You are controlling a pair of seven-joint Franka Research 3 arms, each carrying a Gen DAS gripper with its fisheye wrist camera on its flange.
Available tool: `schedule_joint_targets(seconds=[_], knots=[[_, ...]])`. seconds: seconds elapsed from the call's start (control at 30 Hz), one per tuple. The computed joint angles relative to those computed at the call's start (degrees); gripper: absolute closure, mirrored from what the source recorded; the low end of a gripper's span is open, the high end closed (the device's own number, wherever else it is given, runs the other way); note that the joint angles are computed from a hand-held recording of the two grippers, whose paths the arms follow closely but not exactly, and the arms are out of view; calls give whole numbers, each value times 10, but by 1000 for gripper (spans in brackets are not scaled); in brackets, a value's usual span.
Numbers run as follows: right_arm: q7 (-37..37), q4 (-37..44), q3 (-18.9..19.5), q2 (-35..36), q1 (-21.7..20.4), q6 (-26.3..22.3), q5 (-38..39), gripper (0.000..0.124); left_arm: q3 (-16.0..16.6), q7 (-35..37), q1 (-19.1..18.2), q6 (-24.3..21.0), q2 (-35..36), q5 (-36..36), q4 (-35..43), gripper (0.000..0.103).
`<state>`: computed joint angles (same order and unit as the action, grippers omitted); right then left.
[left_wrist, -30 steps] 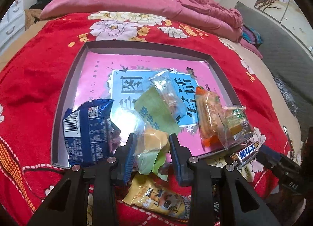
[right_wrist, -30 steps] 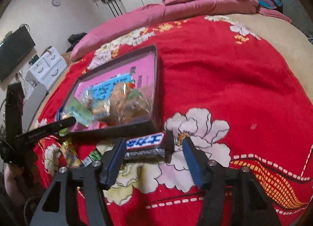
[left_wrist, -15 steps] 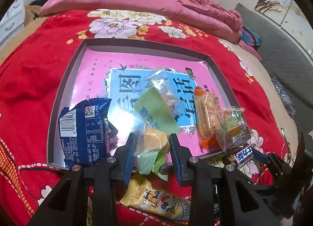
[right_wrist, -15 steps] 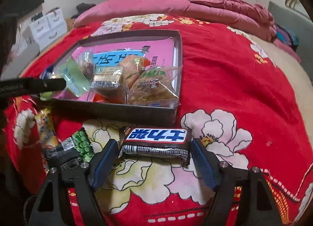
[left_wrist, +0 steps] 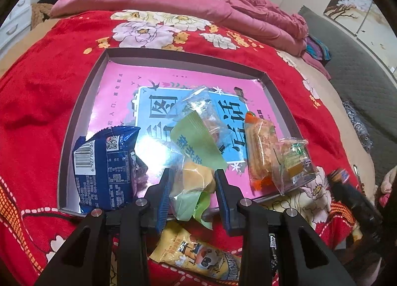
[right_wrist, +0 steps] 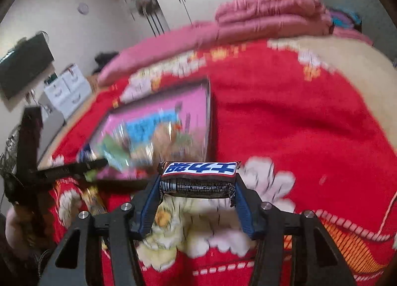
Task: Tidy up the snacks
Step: 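Lift the green-labelled bag with the left tool while the right tool lifts the chocolate bar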
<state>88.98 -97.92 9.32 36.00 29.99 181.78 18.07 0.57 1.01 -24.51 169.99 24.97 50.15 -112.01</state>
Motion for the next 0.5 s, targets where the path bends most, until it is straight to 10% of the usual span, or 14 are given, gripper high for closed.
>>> schedule_joint_targets(seconds=[0.5], knots=[[-1, 217, -10, 133, 28, -72, -15, 68, 1, 16, 0, -3, 8, -15, 10, 68]])
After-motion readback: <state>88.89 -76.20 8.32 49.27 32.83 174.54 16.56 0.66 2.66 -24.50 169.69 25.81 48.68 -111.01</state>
